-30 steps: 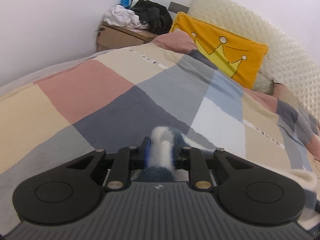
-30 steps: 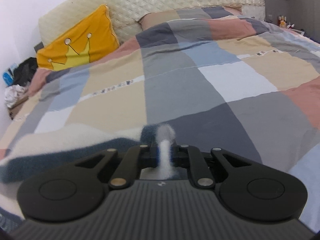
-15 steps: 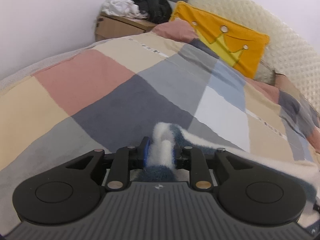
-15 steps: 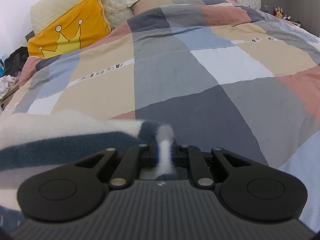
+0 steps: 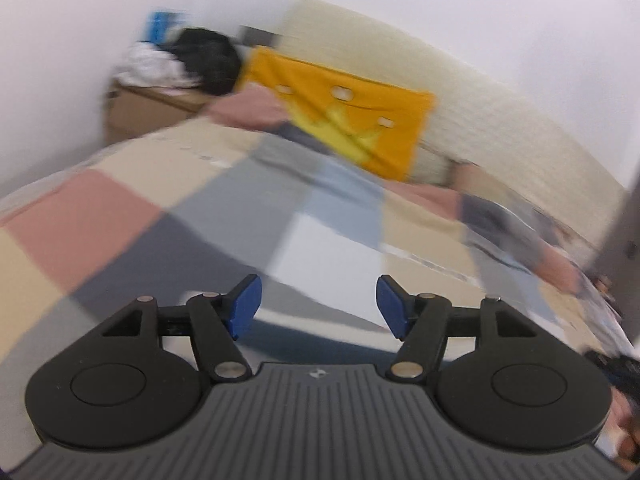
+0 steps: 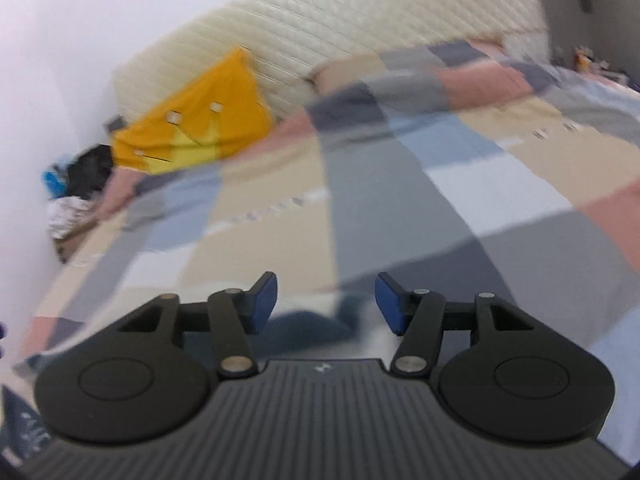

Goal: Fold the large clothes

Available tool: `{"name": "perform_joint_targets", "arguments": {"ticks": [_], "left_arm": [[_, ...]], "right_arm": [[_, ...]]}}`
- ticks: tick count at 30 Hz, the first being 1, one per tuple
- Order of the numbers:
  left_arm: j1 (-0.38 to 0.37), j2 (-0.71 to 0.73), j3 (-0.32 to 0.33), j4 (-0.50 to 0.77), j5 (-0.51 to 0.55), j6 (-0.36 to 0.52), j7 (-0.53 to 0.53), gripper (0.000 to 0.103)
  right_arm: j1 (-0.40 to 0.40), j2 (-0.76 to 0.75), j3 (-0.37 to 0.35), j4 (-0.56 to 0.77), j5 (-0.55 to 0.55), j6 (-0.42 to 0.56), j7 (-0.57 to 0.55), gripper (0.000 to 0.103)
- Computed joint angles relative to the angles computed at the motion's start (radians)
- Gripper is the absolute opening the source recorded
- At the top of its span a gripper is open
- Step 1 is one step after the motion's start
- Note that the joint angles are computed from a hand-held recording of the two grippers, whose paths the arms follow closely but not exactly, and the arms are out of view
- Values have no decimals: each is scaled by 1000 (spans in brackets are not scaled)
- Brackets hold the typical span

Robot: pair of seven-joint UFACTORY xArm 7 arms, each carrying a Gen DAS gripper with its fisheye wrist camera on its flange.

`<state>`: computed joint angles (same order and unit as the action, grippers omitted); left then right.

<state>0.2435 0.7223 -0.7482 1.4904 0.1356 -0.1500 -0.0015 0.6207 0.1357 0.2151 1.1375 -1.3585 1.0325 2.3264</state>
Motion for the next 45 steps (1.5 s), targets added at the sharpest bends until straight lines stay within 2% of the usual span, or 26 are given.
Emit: {"name": "perform_joint_targets", "arguments": {"ticks": [1,3,5,8,12,14,17,21,25,30,33,36,39,45], "left_arm": [[-22,6,6,11,10,10,10,69],[-125,-3,96,50,-5,43,17,69],[-184,16,134,86,-14,60,50,69],[-330,35,282,161,-54,83,54,69],[-426,108,382,291,-100,187,70,69],[-422,148,375,338,-129,216,94,69],[-427,195,381,410,-179,278,110,69],[-446,238,412,489,-227,361,135,70],[-485,259,467,530,-257,389,154,70],[-531,216,538,485,-260,362,126,69],[-553,152,573,406,-236,319,104,69],[-537,79,559,310,-229,285,97,69],[-529,-4,556,201,-226,238,82,69],[-490,-181,503,-37,-230,134,61,69]], "right_arm": [[-3,13,-2,17,-22,-22,-18,58],[-14,53,-15,64,-61,-102,-65,58],[-22,105,-33,122,-73,-173,-118,57],[-24,180,-69,201,-62,-268,-187,56],[-29,260,-117,289,29,-320,-328,55],[-43,280,-133,302,97,-368,-372,54],[-40,318,-148,328,188,-382,-473,54],[3,333,-200,321,190,-412,-466,54],[32,351,-233,324,180,-418,-452,54],[46,357,-247,331,183,-413,-457,54],[58,353,-248,338,192,-387,-462,55],[70,327,-240,333,199,-356,-456,55],[73,273,-235,290,155,-376,-391,59],[78,175,-159,212,116,-316,-347,59]]}}
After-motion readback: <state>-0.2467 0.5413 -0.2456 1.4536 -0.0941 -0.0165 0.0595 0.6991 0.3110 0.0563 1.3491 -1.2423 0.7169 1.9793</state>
